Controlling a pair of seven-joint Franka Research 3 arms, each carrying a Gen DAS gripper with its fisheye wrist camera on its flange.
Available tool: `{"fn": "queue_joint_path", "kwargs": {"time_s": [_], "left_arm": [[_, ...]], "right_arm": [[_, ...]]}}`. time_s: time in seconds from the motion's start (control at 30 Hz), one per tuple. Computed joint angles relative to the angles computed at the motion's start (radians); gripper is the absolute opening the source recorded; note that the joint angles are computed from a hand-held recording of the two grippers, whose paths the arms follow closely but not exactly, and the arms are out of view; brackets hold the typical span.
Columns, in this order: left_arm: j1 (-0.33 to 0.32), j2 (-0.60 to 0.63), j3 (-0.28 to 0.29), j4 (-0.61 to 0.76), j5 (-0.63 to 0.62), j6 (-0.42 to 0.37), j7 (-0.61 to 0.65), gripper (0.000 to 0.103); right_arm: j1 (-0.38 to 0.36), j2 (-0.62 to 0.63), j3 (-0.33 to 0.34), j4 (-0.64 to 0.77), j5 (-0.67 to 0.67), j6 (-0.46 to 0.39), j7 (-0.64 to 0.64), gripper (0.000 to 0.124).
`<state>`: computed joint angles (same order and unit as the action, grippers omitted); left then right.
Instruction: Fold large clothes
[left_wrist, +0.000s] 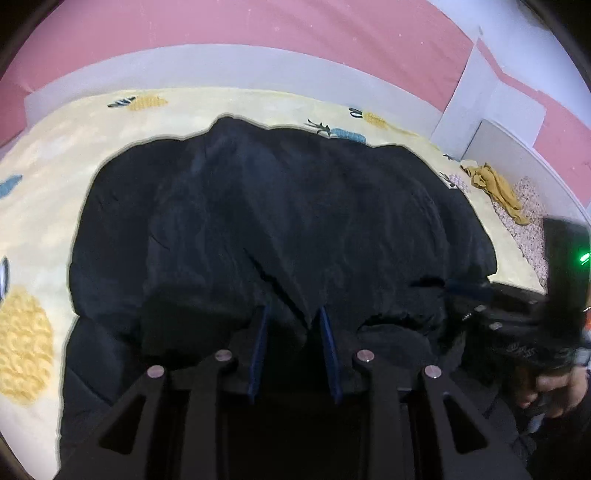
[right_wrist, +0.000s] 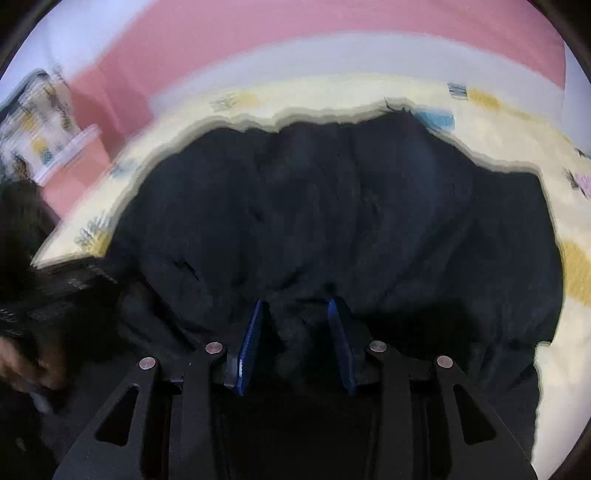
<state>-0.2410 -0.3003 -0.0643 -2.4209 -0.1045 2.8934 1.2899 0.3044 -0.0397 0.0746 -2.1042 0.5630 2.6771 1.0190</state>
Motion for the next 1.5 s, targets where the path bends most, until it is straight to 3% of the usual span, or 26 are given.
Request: {"fn": "queue_joint_path", "kwargs": {"time_s": [0.07,0.2,0.33,0.43,0.57,0.73,0.8,0.87,1.03,1.1,1.2,1.37,1.5], "left_arm": [[-0.007,0.010,0.007,-0.010,-0.012,0.028,0.007,0.031],[-0.030,0.016,0.028,-0.021,-0.048,0.047,0.029,0.031],[-0.001,-0.028,0.006,0.003,-0.023,-0.061,0.008,0.032],[0.023,-0.055,-0.010,0.028,0.027,-0.131,0.008,0.032],[0.042,-0.046,-0.006,0.069,0.042,-0.108,0.013,0.032],[0.129,0.060,-0.045,0.156,0.143,-0.071,-0.091,0.035],[0.111,0.111,-0.010,0.177,0.079,-0.100,-0.048,0.035],[0.088,0.121,0.013,0.146,-0.024,-0.048,0.025,0.035],[0.102,0.077,0.002,0.140,-0.020,-0.066,0.027,0.035],[0.134,0.085,-0.023,0.169,0.050,-0.042,-0.013,0.035],[0.201,0.175,-0.071,0.285,0.230,-0.032,-0.129,0.037],[0.204,0.334,-0.059,0.421,0.235,-0.098,-0.158,0.037],[0.214,0.332,-0.068,0.362,0.143,0.004,-0.081,0.037]], "right_arm": [[0.006,0.009,-0.001,-0.018,0.077,0.044,-0.072,0.038],[0.008,0.022,0.008,-0.021,0.009,0.083,-0.028,0.038],[0.001,-0.020,0.005,-0.024,-0.060,0.035,0.041,0.038],[0.014,-0.075,-0.014,-0.039,0.032,0.044,-0.036,0.038],[0.012,-0.058,-0.024,0.020,0.059,0.092,-0.050,0.038],[-0.026,0.072,-0.027,0.146,-0.022,0.106,0.076,0.038],[-0.044,0.119,-0.031,0.175,-0.050,0.074,0.139,0.038],[-0.059,0.121,-0.014,0.153,0.008,0.078,0.104,0.038],[-0.062,0.077,-0.007,0.119,0.017,0.109,0.077,0.038],[-0.061,0.086,-0.002,0.157,0.063,0.126,0.017,0.038],[-0.063,0.157,0.000,0.273,0.068,0.086,0.021,0.038],[-0.037,0.343,-0.043,0.475,-0.182,-0.028,0.253,0.038],[-0.112,0.356,0.022,0.455,-0.046,-0.022,0.168,0.038]]}}
